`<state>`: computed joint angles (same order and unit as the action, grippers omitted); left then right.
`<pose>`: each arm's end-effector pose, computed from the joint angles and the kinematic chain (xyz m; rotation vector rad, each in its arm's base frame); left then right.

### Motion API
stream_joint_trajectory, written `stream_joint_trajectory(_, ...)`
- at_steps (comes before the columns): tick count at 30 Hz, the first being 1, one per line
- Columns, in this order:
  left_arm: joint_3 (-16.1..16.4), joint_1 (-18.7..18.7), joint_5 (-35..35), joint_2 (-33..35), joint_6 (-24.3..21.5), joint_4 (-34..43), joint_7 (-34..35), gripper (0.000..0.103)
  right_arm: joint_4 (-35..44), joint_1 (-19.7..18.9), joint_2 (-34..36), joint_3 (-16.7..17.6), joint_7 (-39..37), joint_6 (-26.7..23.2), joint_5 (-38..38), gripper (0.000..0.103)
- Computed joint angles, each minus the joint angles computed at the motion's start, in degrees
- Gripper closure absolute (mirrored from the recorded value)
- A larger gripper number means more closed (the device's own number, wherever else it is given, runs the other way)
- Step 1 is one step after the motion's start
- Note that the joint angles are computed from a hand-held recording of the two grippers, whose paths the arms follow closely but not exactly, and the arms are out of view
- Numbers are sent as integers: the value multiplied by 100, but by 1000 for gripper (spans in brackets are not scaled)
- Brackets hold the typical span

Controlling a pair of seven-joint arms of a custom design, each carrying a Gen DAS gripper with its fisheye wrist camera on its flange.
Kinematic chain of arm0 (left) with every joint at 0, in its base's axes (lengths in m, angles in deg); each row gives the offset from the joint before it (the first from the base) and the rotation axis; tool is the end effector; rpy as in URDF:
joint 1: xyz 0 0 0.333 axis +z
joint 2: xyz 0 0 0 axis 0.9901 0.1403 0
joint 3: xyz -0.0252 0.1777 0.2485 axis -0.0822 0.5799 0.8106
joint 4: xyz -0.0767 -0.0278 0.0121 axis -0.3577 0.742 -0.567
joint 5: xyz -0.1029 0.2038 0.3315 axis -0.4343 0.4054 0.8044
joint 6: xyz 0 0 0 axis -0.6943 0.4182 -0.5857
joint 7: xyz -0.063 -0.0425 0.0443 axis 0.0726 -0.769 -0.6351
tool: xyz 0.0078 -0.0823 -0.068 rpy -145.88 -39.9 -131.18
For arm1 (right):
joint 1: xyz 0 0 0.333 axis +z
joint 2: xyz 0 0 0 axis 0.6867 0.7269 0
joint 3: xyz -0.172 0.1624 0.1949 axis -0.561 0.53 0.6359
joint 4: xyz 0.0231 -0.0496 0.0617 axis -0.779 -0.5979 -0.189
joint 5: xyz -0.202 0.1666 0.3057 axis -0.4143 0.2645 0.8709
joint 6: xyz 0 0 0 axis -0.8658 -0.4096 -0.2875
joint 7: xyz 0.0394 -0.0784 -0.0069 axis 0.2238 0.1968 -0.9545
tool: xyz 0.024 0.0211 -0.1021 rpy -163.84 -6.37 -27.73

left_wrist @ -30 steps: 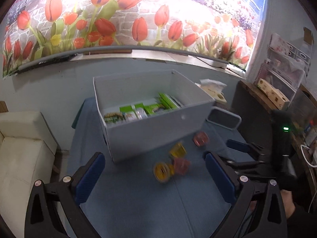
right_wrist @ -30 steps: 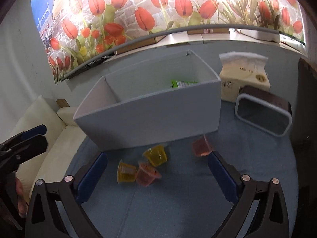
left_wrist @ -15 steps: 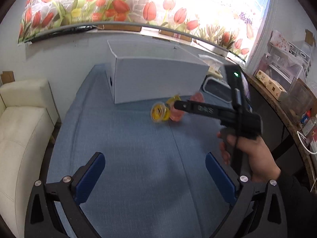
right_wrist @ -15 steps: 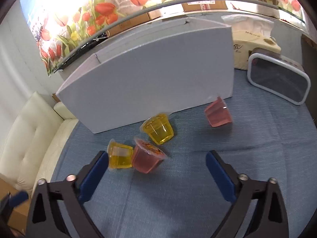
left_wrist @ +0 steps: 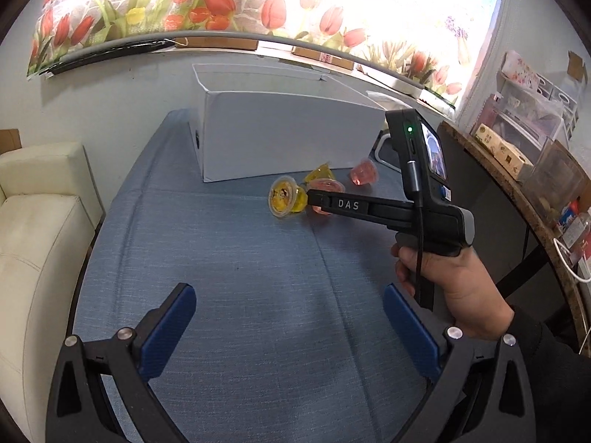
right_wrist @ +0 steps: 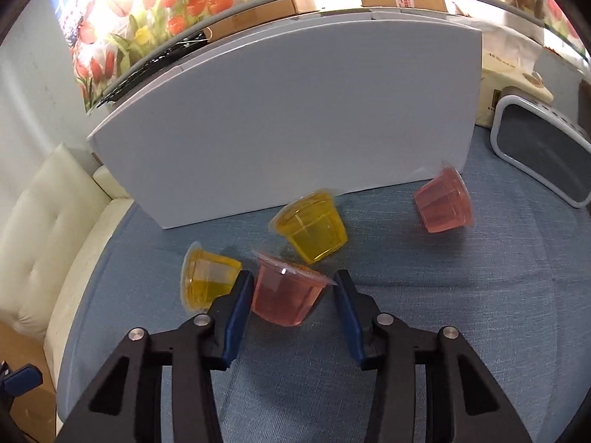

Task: Organize snacks
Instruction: 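Reach the right gripper to a pink jelly cup and grasp it, then hold the pink cup with the right gripper while the left gripper grasps a yellow jelly cup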

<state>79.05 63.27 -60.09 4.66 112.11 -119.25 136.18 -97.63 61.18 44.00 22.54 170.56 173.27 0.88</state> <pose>0.4275 -0.1093 0.5316 -1.5204 2.3701 -1.0686 0.5116 0.2562 0.5193 -1.7054 1.9979 -0.3740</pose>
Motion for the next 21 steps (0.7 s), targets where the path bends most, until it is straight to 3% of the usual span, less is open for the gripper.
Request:
stream_joint_trajectory(6, -82, 1, 76, 223, 94, 124, 17, 0, -272, -7, -293, 38, -127, 152, 125, 54)
stream_joint_trajectory(14, -420, 57, 495, 1082, 801, 551, -96, 0, -924, -217, -1317, 245, -148, 60, 99, 54)
stream_joint_trajectory(21, -1038, 314, 1489, 2084, 1299, 1180, -1003, 0, -1489, -514, -2428, 362, -219, -217, 368, 54)
